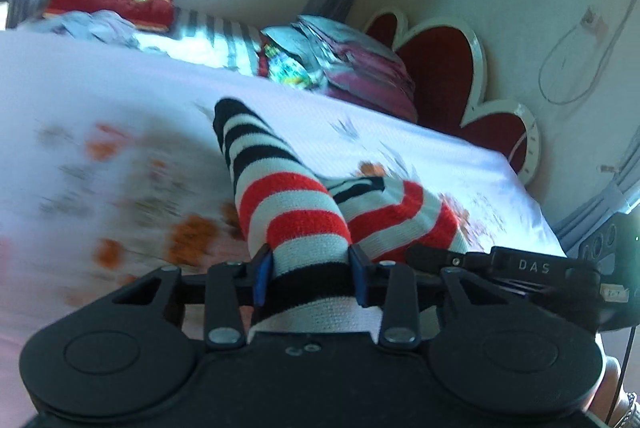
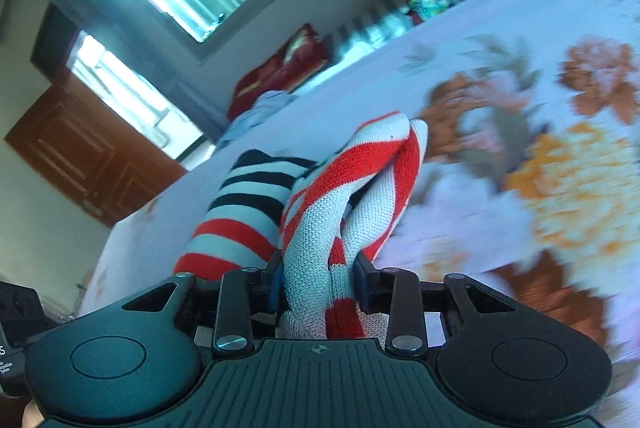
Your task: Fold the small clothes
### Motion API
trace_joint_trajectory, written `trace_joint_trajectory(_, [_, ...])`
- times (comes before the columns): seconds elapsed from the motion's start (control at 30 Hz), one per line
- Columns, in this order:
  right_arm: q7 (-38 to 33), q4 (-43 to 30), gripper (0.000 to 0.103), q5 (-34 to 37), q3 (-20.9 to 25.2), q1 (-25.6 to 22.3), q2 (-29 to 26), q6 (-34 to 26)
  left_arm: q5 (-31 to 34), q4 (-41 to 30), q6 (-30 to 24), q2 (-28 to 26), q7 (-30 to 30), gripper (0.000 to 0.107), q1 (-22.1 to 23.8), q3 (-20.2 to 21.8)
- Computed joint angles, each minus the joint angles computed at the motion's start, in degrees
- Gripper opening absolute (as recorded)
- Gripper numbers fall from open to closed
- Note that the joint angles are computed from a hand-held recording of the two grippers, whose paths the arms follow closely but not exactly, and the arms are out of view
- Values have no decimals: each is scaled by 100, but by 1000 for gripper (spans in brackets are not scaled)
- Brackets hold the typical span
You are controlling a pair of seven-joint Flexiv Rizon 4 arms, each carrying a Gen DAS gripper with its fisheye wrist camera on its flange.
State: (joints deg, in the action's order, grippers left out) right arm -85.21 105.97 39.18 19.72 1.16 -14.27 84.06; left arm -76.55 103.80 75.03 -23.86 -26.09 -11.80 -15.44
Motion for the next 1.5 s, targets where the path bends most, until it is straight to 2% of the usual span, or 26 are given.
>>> trace_joint_trajectory(0.07, [247, -111, 34, -168, -22, 305, -107, 166, -83, 91, -101, 153, 164, 35, 162, 101])
trace_joint_trajectory(0.17, [1045, -246, 34, -852, -292, 1027, -380, 583, -291, 179, -312, 318, 485, 35, 408, 293])
trace_joint_trajectory(0.3, [2514, -557, 34, -1756, -1408, 2512, -880, 1025, -339, 159, -871, 370, 781, 35, 849, 634])
trace_joint_trajectory(0.4, [3406, -1009, 34, -2236, -2301, 3529, -1353, 1040, -122, -16, -1290, 253, 840, 35, 1264, 844])
trace_joint_trajectory(0.47, [3870, -1454, 34, -2463, -2641, 3940, -1761, 995, 56, -177, -1484, 123, 825, 35, 1535, 925])
trace_joint_trajectory(0.57, [4456, -2199, 34, -2744, -2921, 4274, -2398, 853, 290, -462, -1616, -122, 848, 34, 1894, 952])
trace_joint_trajectory(0.67, [4817, -2816, 34, -3065, -2966, 4344, -2909, 609, 226, -660, -1416, -352, 1235, 32, 2134, 834])
trace_joint_trajectory(0.73, [5100, -2975, 34, -3262, -3189, 4474, -3108, 514, 118, -692, -1081, -490, 1612, 30, 2192, 758])
trace_joint_trajectory(0.77, [5195, -3024, 34, -3352, -3245, 4461, -3183, 457, 54, -677, -894, -551, 1792, 25, 2204, 721])
trace_joint_trajectory(0.8, [5274, -3047, 34, -3422, -3219, 4399, -3216, 343, 139, -686, -840, -625, 1833, 25, 2252, 741])
trace_joint_trajectory(0.87, [5296, -2909, 37, -3509, -2971, 4175, -3167, 220, -104, -577, -893, -618, 2040, 30, 2386, 608])
trace_joint_trajectory(1.0, [5565, -2655, 42, -3755, -2930, 4099, -3061, 135, -4, -596, -818, -579, 1830, 29, 2279, 613])
trace_joint_trajectory(1.1, [5626, -2586, 46, -4032, -2845, 3992, -2948, 52, -179, -593, -914, -518, 2121, 32, 2369, 532])
trace_joint_trajectory(1.23, [6274, -2491, 52, -4355, -3415, 4278, -2890, 135, -259, -703, -988, -579, 2214, 32, 2318, 570])
trace_joint_trajectory(1.27, [6376, -2568, 52, -4407, -3417, 4234, -2931, 113, -183, -747, -1004, -624, 2160, 32, 2304, 588])
trace_joint_trajectory(1.4, [6511, -3112, 52, -4611, -2946, 3783, -3200, -240, 5, -874, -925, -779, 2071, 32, 2291, 538])
trace_joint_trajectory(1.43, [6563, -3204, 47, -4662, -2865, 3713, -3254, -303, 17, -887, -893, -799, 2085, 33, 2293, 516])
trace_joint_trajectory(1.47, [6639, -3234, 37, -4732, -2856, 3695, -3282, -315, 31, -885, -892, -803, 2091, 33, 2305, 497])
trace_joint_trajectory(1.5, [6584, -3291, 18, -4779, -2676, 3581, -3311, -301, 29, -872, -891, -794, 2112, 33, 2319, 480])
